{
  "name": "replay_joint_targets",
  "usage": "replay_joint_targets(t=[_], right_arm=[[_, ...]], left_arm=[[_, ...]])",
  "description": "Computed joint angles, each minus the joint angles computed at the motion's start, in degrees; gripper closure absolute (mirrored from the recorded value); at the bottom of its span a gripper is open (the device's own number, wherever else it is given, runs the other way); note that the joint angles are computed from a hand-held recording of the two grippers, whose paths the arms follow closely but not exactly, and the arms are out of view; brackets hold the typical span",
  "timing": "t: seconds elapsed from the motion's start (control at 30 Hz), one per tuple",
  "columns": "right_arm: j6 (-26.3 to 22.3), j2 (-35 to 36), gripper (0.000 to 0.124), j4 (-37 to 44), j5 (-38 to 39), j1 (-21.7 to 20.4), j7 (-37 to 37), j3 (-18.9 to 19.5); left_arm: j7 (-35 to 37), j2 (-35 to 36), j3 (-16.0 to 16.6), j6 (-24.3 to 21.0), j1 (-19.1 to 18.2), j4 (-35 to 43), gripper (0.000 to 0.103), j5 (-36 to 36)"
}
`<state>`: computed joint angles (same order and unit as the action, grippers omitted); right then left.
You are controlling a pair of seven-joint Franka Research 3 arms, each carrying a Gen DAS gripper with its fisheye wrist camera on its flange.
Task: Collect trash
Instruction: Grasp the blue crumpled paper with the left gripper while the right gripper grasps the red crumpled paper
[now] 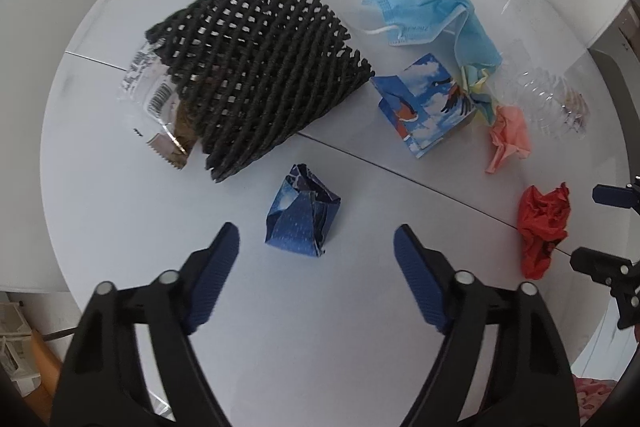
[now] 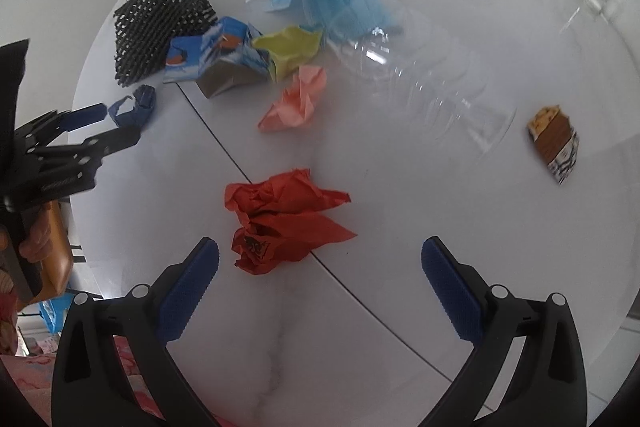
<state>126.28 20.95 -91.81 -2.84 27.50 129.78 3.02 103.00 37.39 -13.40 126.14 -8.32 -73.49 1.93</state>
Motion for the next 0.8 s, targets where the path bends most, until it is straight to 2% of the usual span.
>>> replay_joint_targets(t=[0.03, 0.1, 0.17, 0.47, 0.6, 0.63, 0.67, 0.8], right_arm=[[0.4, 0.1, 0.023, -0.2, 0.2, 0.0, 0.1, 0.0], [0.7, 0.3, 0.023, -0.4, 0.3, 0.1, 0.4, 0.1], [0.9, 0.4, 0.023, -0.5, 0.4, 0.2, 0.4, 0.1], [1.6, 3.7, 0.023, 2.2, -1.4, 1.3, -0.5, -0.4], [2.0, 5.4, 0.024, 3.6, -3.4, 2.4, -1.9, -0.8], [1.8, 6.4, 0.031, 4.7, -4.0, 2.9, -2.0, -0.9], [2.0, 6.6, 0.043, 4.9, -4.1, 3.0, -2.8, -0.8], [2.9, 7.5, 0.067, 5.9, -1.8, 2.9, -5.3, -0.2]], left_arm=[[-0.3, 1.3, 0.2, -1.5, -0.4, 1.9, 0.046, 0.3], [-1.0, 2.9, 0.5, -3.2, -0.8, 4.2, 0.057, 0.5], [-1.1, 3.2, 0.6, -2.1, -1.0, 4.1, 0.063, 0.9], [0.0, 0.6, -0.4, -1.1, 0.4, 1.0, 0.065, -1.1], [0.6, -5.3, -0.7, 1.4, 2.2, -6.1, 0.065, -2.8], [0.8, -6.5, -0.8, 1.9, 2.7, -7.5, 0.065, -3.3], [0.9, -8.3, -0.8, 2.7, 3.2, -9.6, 0.065, -3.8], [0.4, -13.8, -0.2, 5.2, 4.6, -16.1, 0.065, -5.4]])
